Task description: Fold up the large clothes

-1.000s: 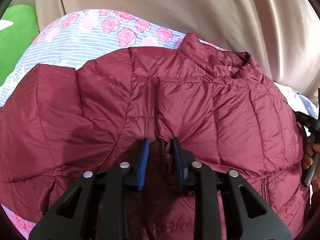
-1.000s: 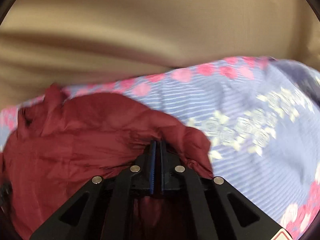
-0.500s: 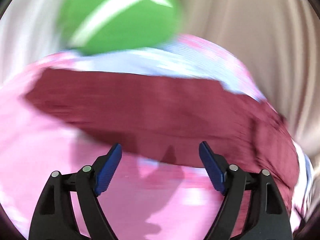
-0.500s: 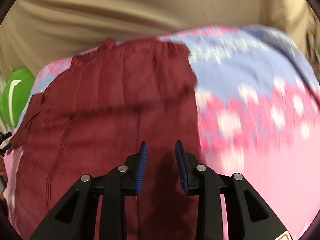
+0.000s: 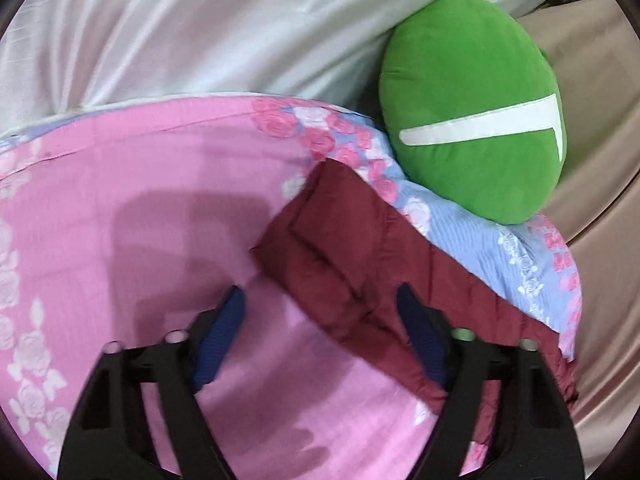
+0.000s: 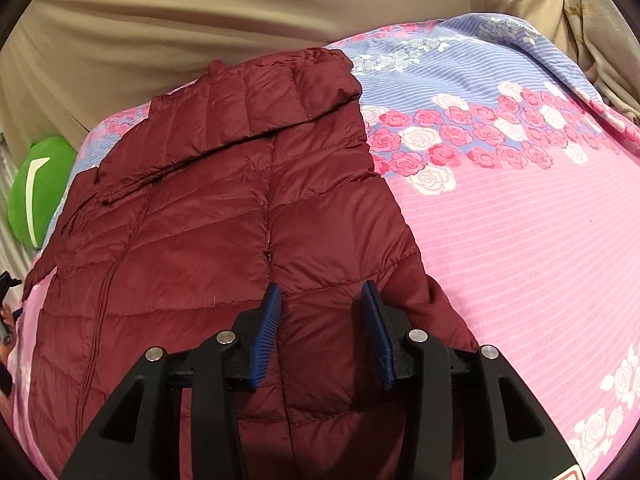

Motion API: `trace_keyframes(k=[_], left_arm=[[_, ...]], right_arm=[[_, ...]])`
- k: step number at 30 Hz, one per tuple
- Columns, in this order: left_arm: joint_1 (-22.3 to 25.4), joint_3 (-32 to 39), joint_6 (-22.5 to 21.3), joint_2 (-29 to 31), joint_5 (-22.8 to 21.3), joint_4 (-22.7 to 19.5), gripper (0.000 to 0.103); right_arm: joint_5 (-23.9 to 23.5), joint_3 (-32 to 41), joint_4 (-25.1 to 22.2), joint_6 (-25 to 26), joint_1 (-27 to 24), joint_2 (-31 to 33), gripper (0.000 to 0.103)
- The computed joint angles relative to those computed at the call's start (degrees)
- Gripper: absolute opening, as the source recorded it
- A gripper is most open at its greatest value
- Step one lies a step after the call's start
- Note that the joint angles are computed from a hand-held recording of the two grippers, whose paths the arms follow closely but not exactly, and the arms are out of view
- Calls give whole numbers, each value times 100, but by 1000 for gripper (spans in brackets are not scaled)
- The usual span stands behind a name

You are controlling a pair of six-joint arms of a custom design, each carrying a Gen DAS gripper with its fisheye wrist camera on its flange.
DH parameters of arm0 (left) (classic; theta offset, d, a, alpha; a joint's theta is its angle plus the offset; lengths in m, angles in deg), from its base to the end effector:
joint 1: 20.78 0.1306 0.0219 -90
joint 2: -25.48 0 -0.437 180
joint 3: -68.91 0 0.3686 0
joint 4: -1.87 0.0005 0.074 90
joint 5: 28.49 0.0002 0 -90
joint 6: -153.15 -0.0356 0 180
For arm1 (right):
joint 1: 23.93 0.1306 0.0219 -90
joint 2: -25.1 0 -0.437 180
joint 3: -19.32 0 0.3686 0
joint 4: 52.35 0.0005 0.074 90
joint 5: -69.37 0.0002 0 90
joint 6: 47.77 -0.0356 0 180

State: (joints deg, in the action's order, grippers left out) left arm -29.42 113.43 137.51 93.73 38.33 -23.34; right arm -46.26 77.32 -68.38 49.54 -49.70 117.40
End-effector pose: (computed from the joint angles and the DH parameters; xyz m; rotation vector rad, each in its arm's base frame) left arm 0.2664 -0.0268 0.3075 -1.4209 1.8684 -0.2213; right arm 0.3771 -0.1655 0.2777 0.1863 2.3465 0.2707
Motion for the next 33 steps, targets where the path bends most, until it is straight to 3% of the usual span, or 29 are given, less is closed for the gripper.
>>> trace_keyframes(k=[2,4,6,10,14,16,20,25,29,33], left_arm=[[113,118,-197,119,259,68,20],[42,316,-295,173,285,-51,2],[-234,553,-418,135,-56,-195,1],[-1253,1517,-922,293,-1088,-617,0],[-2359,2835,-1877,943,-1848,-728,0],[-2791,3504,-2405,1373,-2013,-649,0],[-3406,5017,-3446,2542,-1629,-452,0],[-3902,7316,-4164,4457,-947,-1077,1],[-4106,8918,-4067,5869,-366,-1897,2],[-4112,10485,-3815,7285,139,-3055,7]], right_arm=[[41,-16,28,-49,11,-11,42],[72,-13,31,-40,29,-6,43],[83,-3,24,-47,36,3,43],[48,-4,38,-79,26,10,43],[-12,-13,59,-116,9,15,44],[-84,-11,59,-131,-12,22,45],[-194,-22,69,-147,-35,10,49],[-388,-28,65,-155,-103,2,51],[-562,-18,28,-190,-167,16,52],[-692,11,-34,-197,-209,40,53]])
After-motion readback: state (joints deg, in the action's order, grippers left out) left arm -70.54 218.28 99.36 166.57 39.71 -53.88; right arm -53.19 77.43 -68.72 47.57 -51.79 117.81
